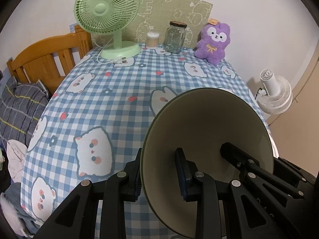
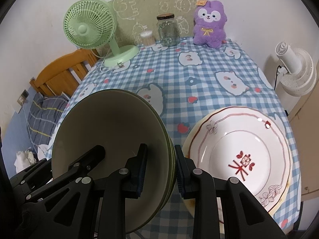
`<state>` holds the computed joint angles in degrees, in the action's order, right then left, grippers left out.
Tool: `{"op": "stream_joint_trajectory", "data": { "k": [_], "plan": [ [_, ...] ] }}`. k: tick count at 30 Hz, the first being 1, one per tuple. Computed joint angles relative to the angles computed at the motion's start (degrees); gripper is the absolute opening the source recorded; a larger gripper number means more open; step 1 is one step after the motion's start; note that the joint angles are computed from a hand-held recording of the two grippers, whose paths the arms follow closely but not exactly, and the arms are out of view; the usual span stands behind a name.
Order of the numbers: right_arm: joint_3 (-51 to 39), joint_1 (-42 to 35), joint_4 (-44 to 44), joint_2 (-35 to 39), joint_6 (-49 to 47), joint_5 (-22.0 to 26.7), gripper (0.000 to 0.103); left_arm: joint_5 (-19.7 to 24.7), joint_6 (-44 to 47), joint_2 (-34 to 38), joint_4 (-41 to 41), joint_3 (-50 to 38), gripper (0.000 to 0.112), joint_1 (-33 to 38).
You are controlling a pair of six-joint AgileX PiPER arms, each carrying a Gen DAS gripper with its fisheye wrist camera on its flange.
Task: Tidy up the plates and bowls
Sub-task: 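Tilt the held bowl and lower it over the nested bowls on the plates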
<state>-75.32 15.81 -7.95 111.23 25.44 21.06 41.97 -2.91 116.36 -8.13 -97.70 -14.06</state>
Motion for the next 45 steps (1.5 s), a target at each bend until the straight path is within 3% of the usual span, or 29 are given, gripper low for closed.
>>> {"op": "stream_joint_trajectory", "data": {
  "k": [12, 22, 34, 45],
  "plan": [
    [3.02, -3.74, -0.86, -4.27, -0.68, -0.42, 0.031, 1.65, -2.43, 0.96, 1.20, -4.33, 0.026, -3.94],
    [4.51, -6.19, 7.34, -6.41, -9.90, -0.70, 0.031, 2.25, -7.23, -0.23, 5.42, -4.99, 0.026, -5.98],
    [8.81, -7.06, 2.01, -12.07, -5.36, -1.60, 0.031, 0.48, -7.52, -2.97, 5.05, -2.97, 0.026, -8.32],
    [12.29, -10.74, -1.35, -15.39, -2.92, -0.97, 0.031, 1.43, -6.37, -1.03, 2.11, -5.62, 0.026, -11.57]
  ]
}}
